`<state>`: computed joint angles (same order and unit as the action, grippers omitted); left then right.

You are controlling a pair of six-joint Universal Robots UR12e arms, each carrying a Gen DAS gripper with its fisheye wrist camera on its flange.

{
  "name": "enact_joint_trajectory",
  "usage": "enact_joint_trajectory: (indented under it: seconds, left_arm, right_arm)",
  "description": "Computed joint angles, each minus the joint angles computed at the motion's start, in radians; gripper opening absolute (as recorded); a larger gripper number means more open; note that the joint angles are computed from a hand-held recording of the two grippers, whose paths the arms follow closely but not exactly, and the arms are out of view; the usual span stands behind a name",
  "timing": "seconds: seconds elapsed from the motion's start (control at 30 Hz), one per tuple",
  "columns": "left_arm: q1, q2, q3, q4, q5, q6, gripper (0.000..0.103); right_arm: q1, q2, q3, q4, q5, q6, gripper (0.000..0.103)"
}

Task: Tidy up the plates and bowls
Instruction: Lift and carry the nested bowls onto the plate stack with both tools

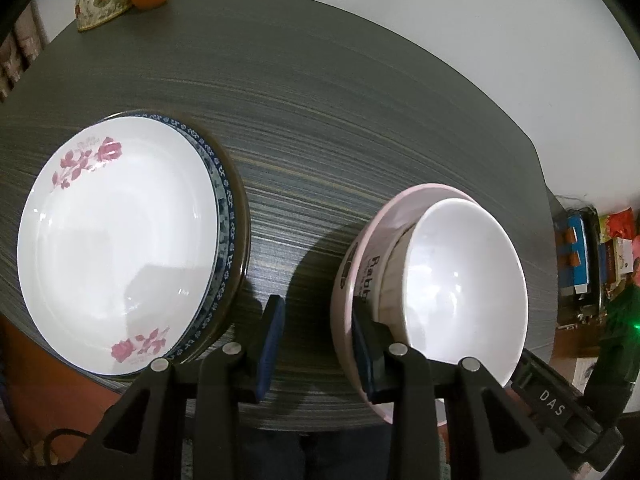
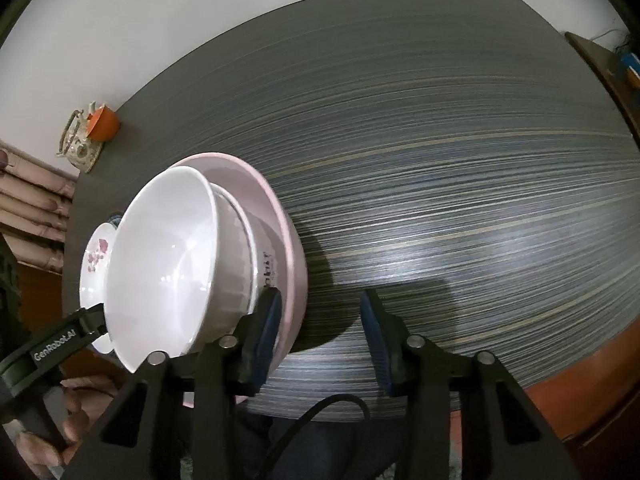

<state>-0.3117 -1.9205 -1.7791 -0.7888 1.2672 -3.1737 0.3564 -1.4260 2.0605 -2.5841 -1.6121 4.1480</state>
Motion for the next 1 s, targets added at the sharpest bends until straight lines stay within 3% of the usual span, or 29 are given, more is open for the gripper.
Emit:
enact_joint_trajectory:
  seconds: [0.2,0.43,0.57,1.0]
  left_arm:
    - [-0.008,0.001,-0.003,0.010,0.009,-0.003,0.031]
    - [-0.014,0.001,-0.004,0.026,0.006,0.020,0.016]
    - [-0.020,-0.001,-0.003,0.031,-0.002,0.031,0.007]
    - [-0.035,0.000,-0.006,0.059,0.031,0.046,0.007]
  right_arm:
    - [0.012,0.006,-0.009,-0.004,-0.015,0.000,0.027]
    - [0.018,0.005,-0.006,-0.024,-0.019,-0.001,0.014]
    - [0.020,0.003,-0.004,-0.030,-0.026,0.002,0.015]
    - [0.029,0.013,-0.015,-0.028,-0.048,0.021,0.015]
